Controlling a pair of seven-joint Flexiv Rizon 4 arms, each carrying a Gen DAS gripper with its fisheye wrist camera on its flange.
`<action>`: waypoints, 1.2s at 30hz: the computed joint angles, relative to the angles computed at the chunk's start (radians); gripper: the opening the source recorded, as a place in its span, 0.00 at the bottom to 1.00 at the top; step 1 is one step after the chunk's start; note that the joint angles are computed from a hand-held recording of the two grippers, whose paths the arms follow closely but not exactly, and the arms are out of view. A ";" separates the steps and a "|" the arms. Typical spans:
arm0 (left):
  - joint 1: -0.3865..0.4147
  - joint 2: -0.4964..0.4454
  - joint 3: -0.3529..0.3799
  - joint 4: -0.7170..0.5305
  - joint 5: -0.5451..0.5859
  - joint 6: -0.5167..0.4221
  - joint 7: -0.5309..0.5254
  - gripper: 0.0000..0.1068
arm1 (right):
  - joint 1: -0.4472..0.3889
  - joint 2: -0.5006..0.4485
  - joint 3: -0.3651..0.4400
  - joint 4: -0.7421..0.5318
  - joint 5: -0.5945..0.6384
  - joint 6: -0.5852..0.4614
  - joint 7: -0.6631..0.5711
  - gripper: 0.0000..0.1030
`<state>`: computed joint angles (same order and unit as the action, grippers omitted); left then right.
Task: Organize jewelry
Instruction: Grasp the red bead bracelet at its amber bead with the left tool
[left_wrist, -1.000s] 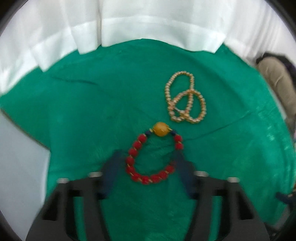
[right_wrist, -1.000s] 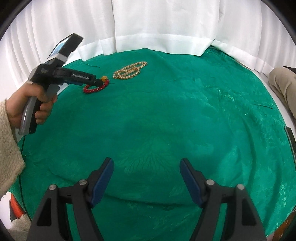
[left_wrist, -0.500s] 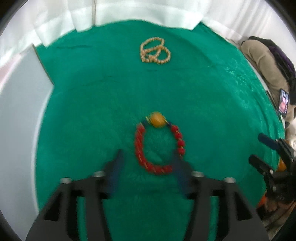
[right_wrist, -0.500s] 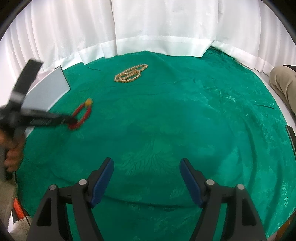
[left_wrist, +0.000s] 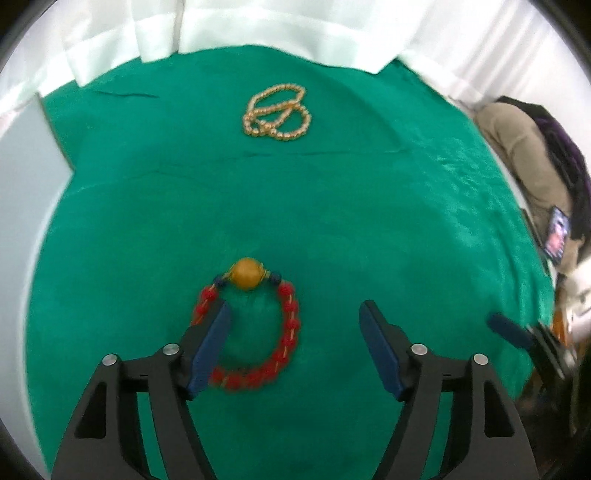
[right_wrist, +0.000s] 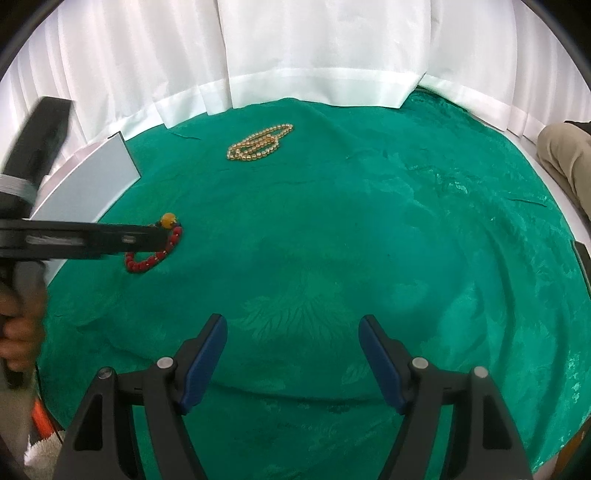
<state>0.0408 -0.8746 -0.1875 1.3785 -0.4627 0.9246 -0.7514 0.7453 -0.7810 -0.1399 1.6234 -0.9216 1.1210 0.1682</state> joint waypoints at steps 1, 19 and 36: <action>-0.003 -0.001 -0.013 0.017 -0.015 0.059 0.021 0.71 | 0.003 0.003 -0.003 0.004 -0.005 0.001 0.005 0.73; 0.053 0.096 -0.014 0.160 -0.065 0.028 0.173 0.68 | -0.017 0.024 0.001 0.041 -0.075 0.017 0.100 0.73; 0.227 0.060 -0.260 0.240 -0.209 0.210 0.160 0.14 | -0.097 0.072 0.030 0.068 -0.102 0.123 0.086 0.73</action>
